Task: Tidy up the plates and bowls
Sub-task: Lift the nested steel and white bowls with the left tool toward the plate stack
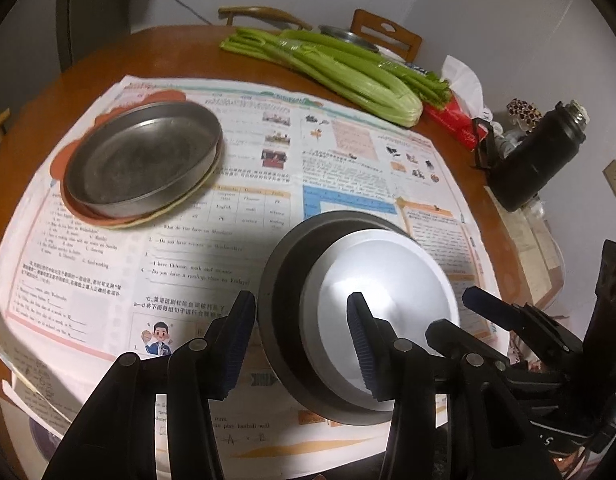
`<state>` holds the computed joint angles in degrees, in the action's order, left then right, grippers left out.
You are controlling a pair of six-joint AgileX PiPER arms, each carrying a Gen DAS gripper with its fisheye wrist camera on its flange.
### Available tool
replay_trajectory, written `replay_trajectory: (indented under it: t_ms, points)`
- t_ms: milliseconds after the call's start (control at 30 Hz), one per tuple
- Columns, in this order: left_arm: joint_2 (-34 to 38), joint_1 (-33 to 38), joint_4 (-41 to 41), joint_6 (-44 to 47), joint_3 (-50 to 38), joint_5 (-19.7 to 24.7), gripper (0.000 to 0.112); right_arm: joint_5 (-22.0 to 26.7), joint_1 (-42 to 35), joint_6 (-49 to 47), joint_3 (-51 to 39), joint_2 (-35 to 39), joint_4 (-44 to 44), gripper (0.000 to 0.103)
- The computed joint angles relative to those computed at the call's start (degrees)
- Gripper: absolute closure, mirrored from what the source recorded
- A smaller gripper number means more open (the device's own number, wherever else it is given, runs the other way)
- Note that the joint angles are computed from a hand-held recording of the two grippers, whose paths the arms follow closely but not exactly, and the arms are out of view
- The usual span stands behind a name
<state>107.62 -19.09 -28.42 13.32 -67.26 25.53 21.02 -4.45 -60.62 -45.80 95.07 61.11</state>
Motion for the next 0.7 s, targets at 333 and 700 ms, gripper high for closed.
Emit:
replay_trajectory:
  t_ms: [333, 700]
  points:
    - [4.45, -0.38, -1.83, 1.63, -2.37, 0.90, 0.063, 0.79, 0.96, -0.30, -1.18, 4.03, 0.08, 0.033]
    - [6.74, -0.02, -6.77, 6.75, -3.10, 1.19, 0.063, -1.17, 3.91, -1.49, -1.23, 5.20, 0.63, 0.032]
